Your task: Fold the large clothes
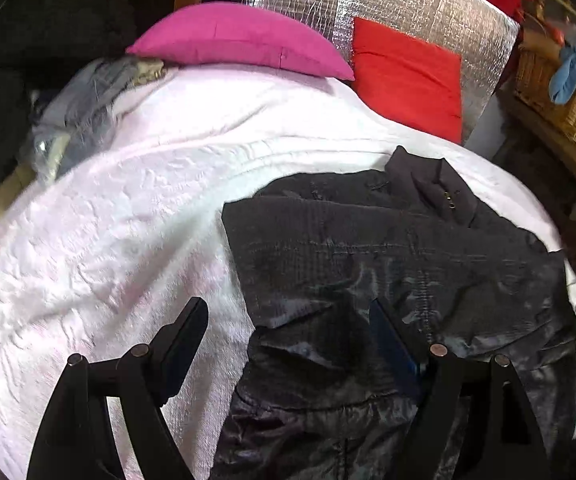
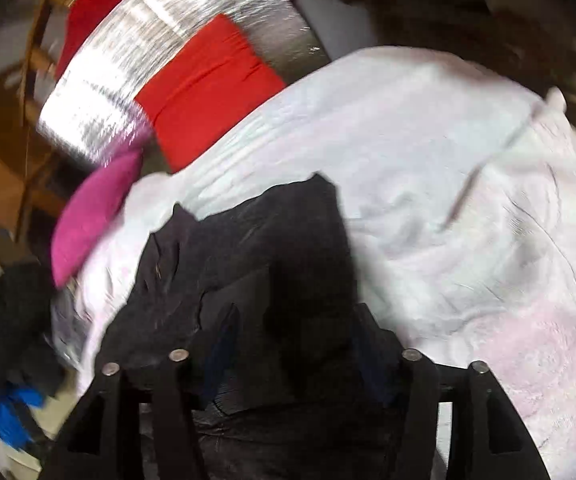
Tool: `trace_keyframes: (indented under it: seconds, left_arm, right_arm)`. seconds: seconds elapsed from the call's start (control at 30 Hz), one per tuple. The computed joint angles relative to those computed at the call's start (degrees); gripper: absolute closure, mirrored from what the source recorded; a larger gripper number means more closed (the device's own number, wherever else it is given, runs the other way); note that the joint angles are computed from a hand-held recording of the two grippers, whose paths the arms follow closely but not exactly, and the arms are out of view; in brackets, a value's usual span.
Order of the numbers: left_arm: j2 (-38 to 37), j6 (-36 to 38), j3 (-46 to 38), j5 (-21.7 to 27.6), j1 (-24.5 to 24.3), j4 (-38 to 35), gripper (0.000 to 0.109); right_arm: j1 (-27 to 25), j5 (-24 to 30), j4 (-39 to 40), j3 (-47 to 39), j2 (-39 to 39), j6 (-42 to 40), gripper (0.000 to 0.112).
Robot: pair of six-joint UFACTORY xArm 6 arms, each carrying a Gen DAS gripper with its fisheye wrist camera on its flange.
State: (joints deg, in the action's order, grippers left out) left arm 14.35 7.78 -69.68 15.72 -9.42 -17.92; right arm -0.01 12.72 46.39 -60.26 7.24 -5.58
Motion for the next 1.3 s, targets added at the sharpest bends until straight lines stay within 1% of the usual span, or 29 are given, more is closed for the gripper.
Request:
trace_keyframes:
  seconds: [0.03, 0.07, 0.1, 0.13, 0.17, 0.2, 0.23, 0.3, 0.37, 0.4, 0.47, 0.5, 0.53, 0.57, 0.67, 0.73, 0.77, 0.83, 0.87, 0.9, 0.97, 1.0, 1.03, 1.07, 1.1, 1.13, 1.2, 1.27, 1.3]
  left_arm:
    - [0.08, 0.44, -0.14, 0.68, 0.24, -0.56, 0.025]
    - [0.41, -1.09, -0.52, 1.52, 0.56, 1.18, 0.025]
    - [0.89, -3.91, -1.01, 2.33, 0.94, 4.20, 0.025]
    - [1.37, -5.73, -1.52, 2.93, 1.28, 5.66, 0.025]
    - [1.59, -5.91, -1.86, 3.41, 1.43, 5.24, 0.025]
    - [1.79, -4.63, -1.92, 3.90, 1.50, 2.68, 0.025]
    - [2.18, -2.04, -2.57, 5.10, 1.70, -1.37, 0.025]
    - [3.37, 0.36, -4.37, 7.44, 1.86, -5.14, 0.025]
    - [3.95, 0.75, -4.90, 8.48, 1.68, -6.08, 0.025]
    - [4.31, 2.52, -5.35, 9.35, 1.57, -8.01, 0.025]
    - [5.21, 6.68, -6.79, 12.32, 1.69, -13.51, 0.025]
    - [5.55, 7.74, -7.24, 13.20, 1.81, -15.27, 0.027]
    - [6.05, 9.73, -7.91, 14.54, 2.01, -18.42, 0.036]
    - [5.95, 10.43, -7.67, 15.00, 1.95, -19.60, 0.040]
    - [6.14, 12.00, -7.76, 14.87, 2.07, -21.48, 0.044]
    - [6.44, 12.10, -8.23, 15.63, 2.42, -22.79, 0.044]
    - [6.81, 11.60, -8.68, 16.10, 2.62, -23.04, 0.043]
    - [7.44, 10.82, -9.40, 17.82, 3.42, -24.28, 0.036]
    - [7.70, 11.24, -9.61, 18.18, 3.51, -25.41, 0.035]
    - [7.87, 12.21, -9.79, 18.33, 3.55, -26.93, 0.031]
    - [8.06, 13.87, -10.11, 18.45, 3.38, -28.32, 0.030]
    - [7.85, 15.15, -9.72, 17.64, 2.96, -28.93, 0.031]
    - [7.50, 14.92, -9.06, 15.86, 2.34, -27.74, 0.044]
    - [7.38, 14.02, -8.61, 13.88, 1.59, -25.30, 0.051]
    - [7.41, 14.26, -8.63, 13.00, 1.22, -24.66, 0.057]
    - [7.00, 14.96, -8.25, 11.97, 0.96, -24.98, 0.064]
    - [6.06, 16.82, -7.59, 11.11, 0.86, -26.47, 0.069]
    - [5.29, 18.13, -6.99, 10.20, 0.78, -27.42, 0.069]
    - [5.44, 17.69, -7.10, 10.28, 0.96, -26.72, 0.069]
  right_arm:
    - [-0.27, 0.19, 4.01, 0.34, -0.57, -3.26, 0.047]
    - [-0.47, 0.85, 5.62, 0.69, -1.21, -4.78, 0.047]
    - [-0.32, 1.09, 4.84, 1.52, -1.97, -4.57, 0.047]
    - [-0.43, 0.89, 1.66, 1.52, -1.61, -2.35, 0.047]
    - [-0.51, -0.21, -0.92, 2.13, -1.77, -0.56, 0.045]
    - [-0.77, -0.47, -1.10, 2.55, -1.90, -0.30, 0.039]
    - [-1.26, 0.26, 1.13, 2.47, -1.75, -1.65, 0.038]
    - [-2.02, 2.79, 6.52, 1.13, -0.25, -5.37, 0.037]
    - [-2.43, 5.54, 10.31, -0.82, 2.11, -8.55, 0.037]
    - [-2.74, 7.23, 11.43, -1.54, 2.84, -9.70, 0.037]
    - [-3.38, 11.50, 17.40, -4.19, 5.54, -15.13, 0.037]
    - [-3.53, 12.83, 19.44, -5.20, 6.60, -17.04, 0.037]
    - [-3.72, 14.87, 21.09, -6.29, 7.66, -18.82, 0.036]
    - [-3.70, 16.14, 21.70, -7.30, 8.67, -19.84, 0.036]
    - [-1.58, 13.47, 19.88, -8.49, 9.99, -21.89, 0.037]
    - [-0.96, 13.75, 24.14, -8.07, 9.40, -26.35, 0.047]
    - [-0.57, 13.44, 24.22, -8.06, 9.22, -27.23, 0.054]
    - [0.91, 10.35, 21.00, -7.75, 9.11, -26.66, 0.054]
    - [1.28, 9.41, 20.04, -7.75, 9.47, -25.64, 0.054]
    - [1.56, 8.53, 18.61, -7.90, 10.02, -23.97, 0.051]
    - [1.91, 7.90, 19.12, -8.15, 10.51, -24.04, 0.046]
    - [2.24, 7.34, 18.62, -8.11, 10.38, -24.30, 0.046]
    - [2.91, 5.83, 16.75, -7.94, 10.32, -23.95, 0.048]
    - [3.59, 4.03, 13.92, -7.62, 10.30, -22.56, 0.056]
    - [3.68, 3.19, 12.25, -7.60, 10.39, -21.45, 0.067]
    - [3.91, 2.10, 11.88, -7.35, 10.17, -20.79, 0.071]
    - [4.26, 0.09, 15.46, -6.75, 8.84, -23.17, 0.079]
    - [4.90, -2.07, 18.96, -6.28, 7.40, -26.55, 0.080]
    - [4.95, -2.17, 19.25, -6.45, 7.35, -26.77, 0.080]
